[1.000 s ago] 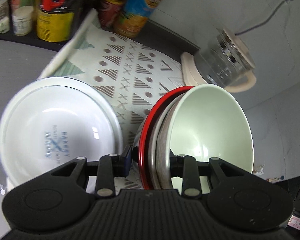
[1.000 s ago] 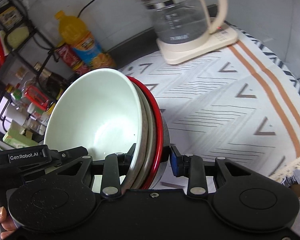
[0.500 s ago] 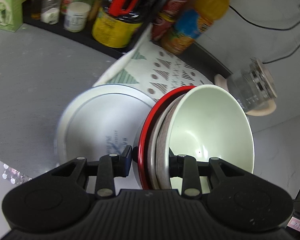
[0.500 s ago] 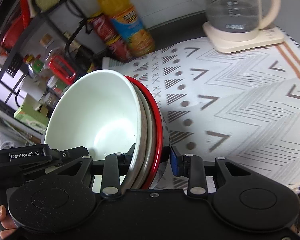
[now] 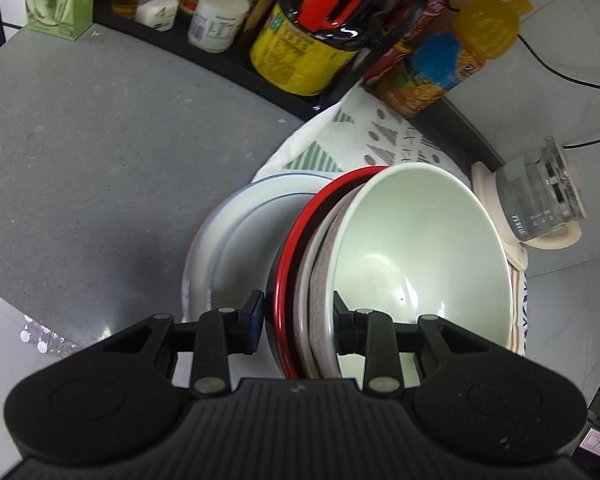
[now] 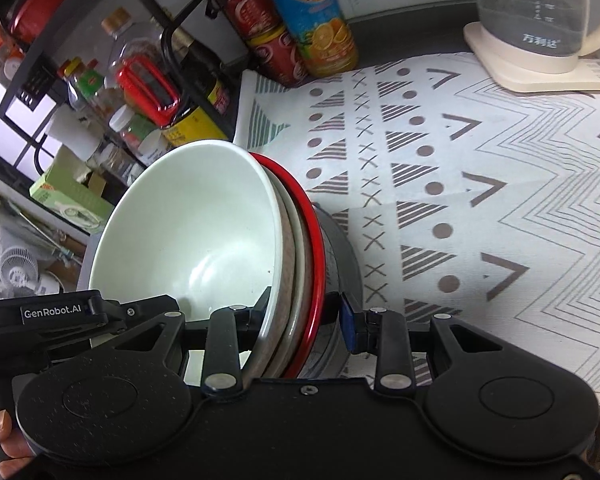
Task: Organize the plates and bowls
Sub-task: 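Lower the bowl stack onto the top white plate and open both grippers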
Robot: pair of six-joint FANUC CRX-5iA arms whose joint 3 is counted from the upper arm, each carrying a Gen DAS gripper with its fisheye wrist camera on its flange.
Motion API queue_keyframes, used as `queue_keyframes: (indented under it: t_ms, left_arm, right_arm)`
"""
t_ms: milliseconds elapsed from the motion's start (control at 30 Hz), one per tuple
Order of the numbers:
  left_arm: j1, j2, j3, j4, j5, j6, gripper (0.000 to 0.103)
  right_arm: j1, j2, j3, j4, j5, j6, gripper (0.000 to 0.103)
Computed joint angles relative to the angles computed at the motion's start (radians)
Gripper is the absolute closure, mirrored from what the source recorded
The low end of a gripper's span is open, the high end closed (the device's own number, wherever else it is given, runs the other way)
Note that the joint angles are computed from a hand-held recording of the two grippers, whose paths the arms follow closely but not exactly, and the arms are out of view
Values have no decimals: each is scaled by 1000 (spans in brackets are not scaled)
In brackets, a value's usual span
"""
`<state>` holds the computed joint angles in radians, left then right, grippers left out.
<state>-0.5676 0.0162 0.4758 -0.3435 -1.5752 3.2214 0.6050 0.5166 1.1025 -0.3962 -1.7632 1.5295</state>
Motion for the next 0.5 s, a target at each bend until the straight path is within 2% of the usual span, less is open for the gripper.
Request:
queue_keyframes:
  t_ms: [233, 500]
  left_arm:
    - [48, -37, -65, 59, 30, -31, 72]
    - [62, -63, -99, 67, 65, -65, 72]
  right_arm:
    - [30, 4, -16, 28, -2, -10, 71]
    - [38, 7, -21, 39, -6, -46, 71]
